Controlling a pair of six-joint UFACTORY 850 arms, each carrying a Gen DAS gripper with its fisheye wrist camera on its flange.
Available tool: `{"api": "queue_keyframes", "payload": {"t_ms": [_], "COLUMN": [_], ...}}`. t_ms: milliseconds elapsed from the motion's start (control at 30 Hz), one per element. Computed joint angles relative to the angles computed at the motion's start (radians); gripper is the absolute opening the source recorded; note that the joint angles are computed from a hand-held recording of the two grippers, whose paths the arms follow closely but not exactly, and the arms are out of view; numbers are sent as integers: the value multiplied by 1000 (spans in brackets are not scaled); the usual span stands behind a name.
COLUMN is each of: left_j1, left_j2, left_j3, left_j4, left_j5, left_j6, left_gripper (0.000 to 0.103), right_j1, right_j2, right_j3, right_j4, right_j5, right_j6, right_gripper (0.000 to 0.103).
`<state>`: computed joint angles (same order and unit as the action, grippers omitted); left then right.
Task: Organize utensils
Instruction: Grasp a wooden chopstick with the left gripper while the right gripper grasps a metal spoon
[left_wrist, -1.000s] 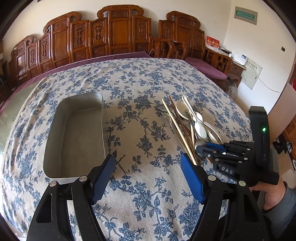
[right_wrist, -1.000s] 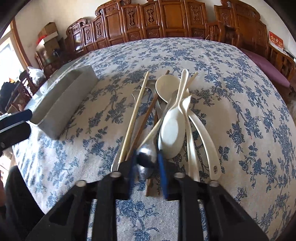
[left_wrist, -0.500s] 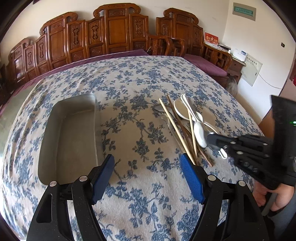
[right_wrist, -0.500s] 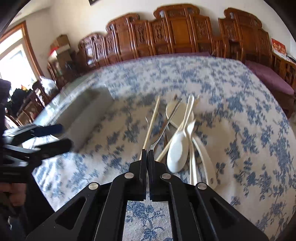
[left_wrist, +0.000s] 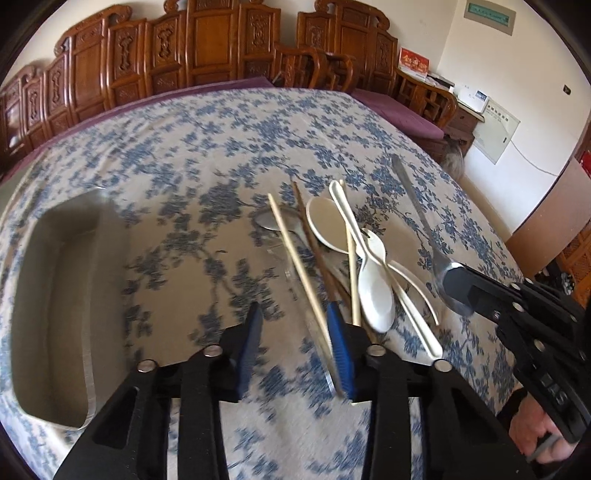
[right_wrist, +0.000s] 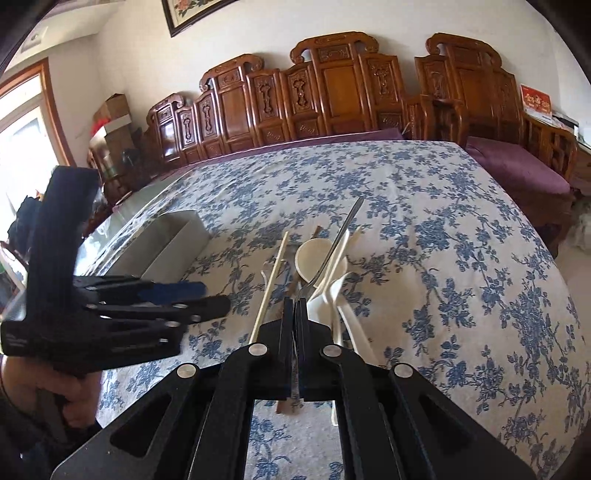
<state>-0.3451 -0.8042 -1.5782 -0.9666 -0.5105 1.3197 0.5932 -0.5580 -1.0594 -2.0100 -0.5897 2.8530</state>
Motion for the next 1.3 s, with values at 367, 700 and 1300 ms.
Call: {"api": "queue_keyframes", "payload": {"t_ms": [367, 700, 1300], "left_j1": [-36, -36, -28], "left_j2": [-52, -52, -30], "left_j3": [-50, -53, -27], "left_j4": [123, 156, 172], "left_j5": [-2, -1, 41], "left_j6": [-155, -200, -208], "left_gripper": [11, 6, 0], "right_j1": [-15, -15, -10], "right_j2": [-5, -13, -29], "right_j3": [0, -10, -32], "right_j4": [-29, -26, -7], "right_j5": [26, 39, 61], "right_j6": [46, 33, -8], "right_gripper": [3, 3, 3]}}
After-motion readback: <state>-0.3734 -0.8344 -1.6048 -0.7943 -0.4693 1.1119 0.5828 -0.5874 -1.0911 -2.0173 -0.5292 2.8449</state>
